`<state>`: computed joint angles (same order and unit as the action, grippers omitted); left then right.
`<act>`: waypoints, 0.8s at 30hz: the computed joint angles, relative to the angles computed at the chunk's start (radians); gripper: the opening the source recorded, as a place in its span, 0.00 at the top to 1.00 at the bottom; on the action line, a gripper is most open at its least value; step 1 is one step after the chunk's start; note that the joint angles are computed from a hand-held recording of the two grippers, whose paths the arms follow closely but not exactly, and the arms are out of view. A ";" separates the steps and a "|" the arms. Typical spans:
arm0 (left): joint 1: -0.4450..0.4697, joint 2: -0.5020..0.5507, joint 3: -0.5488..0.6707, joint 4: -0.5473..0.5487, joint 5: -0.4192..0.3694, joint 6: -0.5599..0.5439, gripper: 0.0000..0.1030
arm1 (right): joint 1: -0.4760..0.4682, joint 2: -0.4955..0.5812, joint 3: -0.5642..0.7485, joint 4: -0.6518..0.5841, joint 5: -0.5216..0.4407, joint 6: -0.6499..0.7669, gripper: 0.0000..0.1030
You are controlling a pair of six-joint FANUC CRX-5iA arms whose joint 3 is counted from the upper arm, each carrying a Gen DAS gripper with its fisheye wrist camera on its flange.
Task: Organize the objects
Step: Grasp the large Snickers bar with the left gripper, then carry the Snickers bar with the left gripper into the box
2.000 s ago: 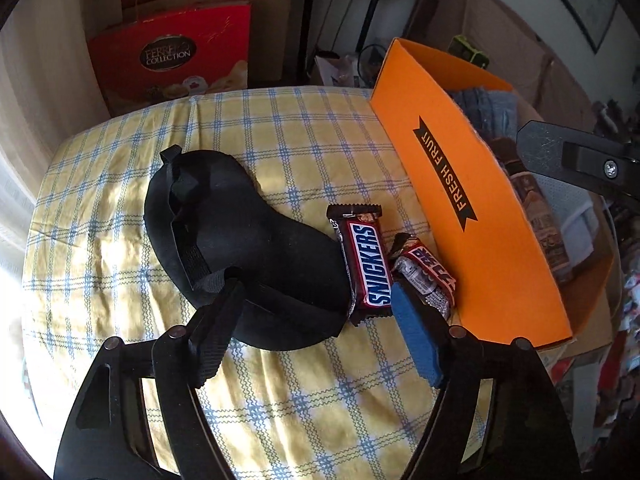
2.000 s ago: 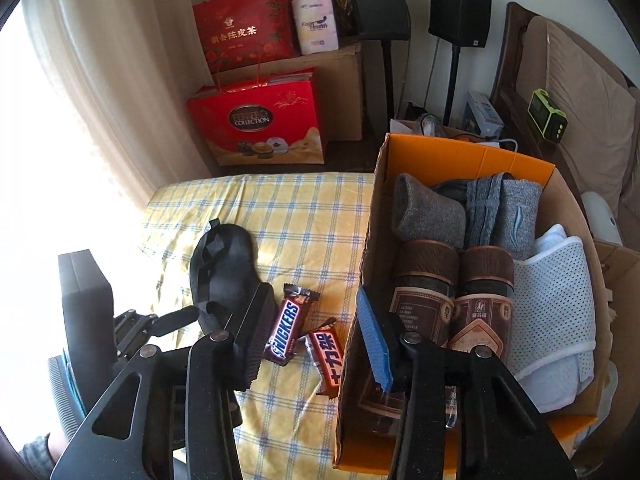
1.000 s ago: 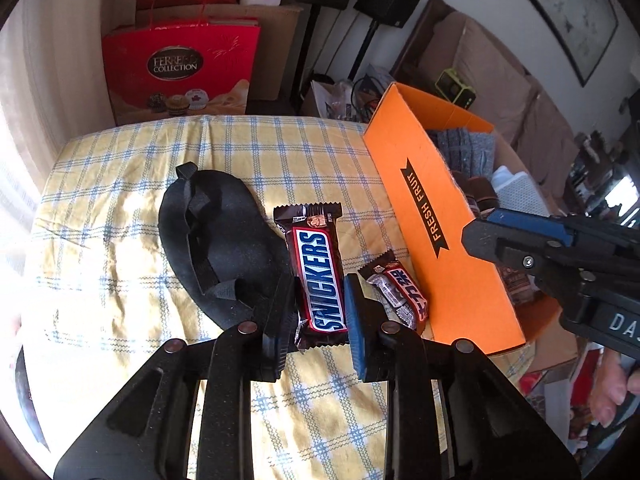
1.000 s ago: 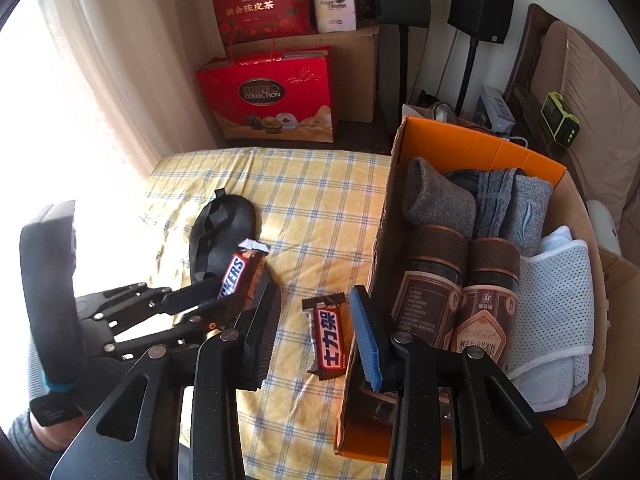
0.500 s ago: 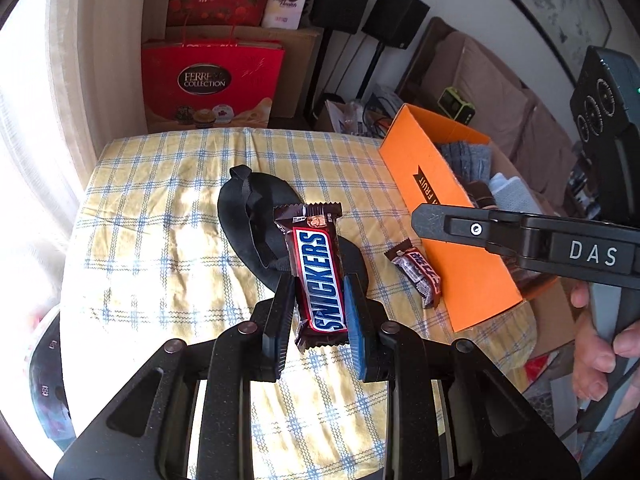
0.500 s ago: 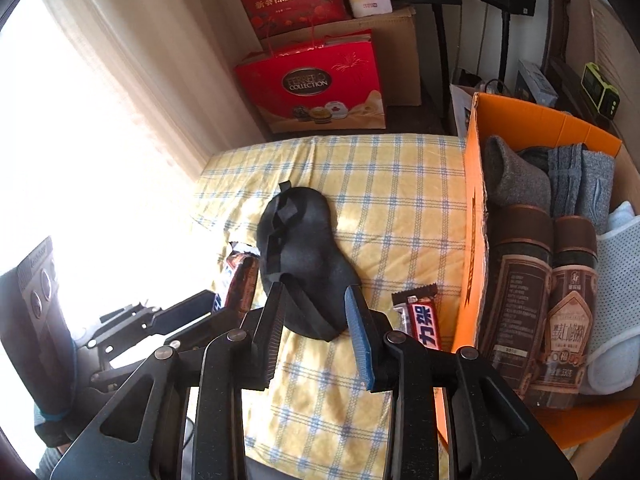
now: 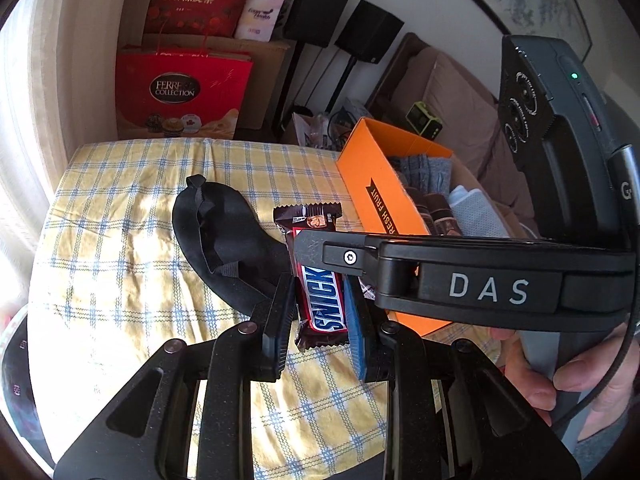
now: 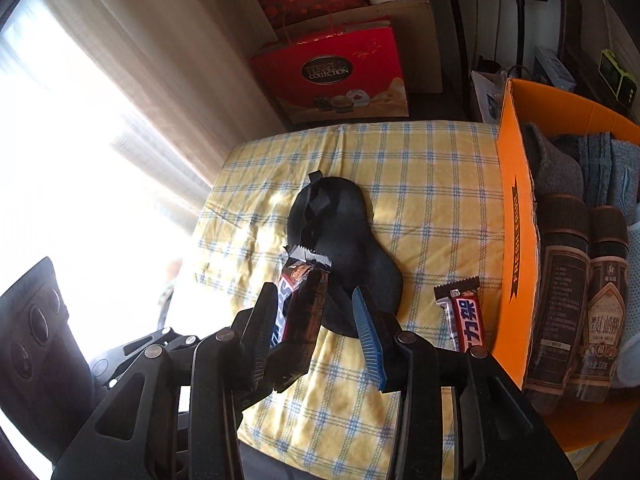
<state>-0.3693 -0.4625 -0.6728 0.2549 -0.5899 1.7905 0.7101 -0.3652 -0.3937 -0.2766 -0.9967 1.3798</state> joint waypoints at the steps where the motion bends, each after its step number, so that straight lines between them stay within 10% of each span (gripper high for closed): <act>1: -0.005 0.003 0.000 0.010 0.007 -0.006 0.78 | -0.010 0.002 0.003 -0.015 -0.004 0.012 0.61; 8: -0.033 0.051 0.016 0.048 0.024 -0.017 0.75 | -0.014 -0.025 -0.013 0.020 0.001 0.005 0.76; 12: -0.054 0.078 0.033 0.031 0.030 -0.013 0.46 | -0.049 -0.048 -0.017 0.053 0.008 -0.003 0.77; 24: -0.070 0.314 0.116 0.142 -0.004 0.018 0.49 | -0.248 -0.079 0.026 -0.012 -0.027 0.093 0.78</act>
<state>-0.4395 -0.1482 -0.5568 0.3973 -0.5937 1.8090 0.4620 -0.4442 -0.3673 -0.2883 -1.0235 1.4729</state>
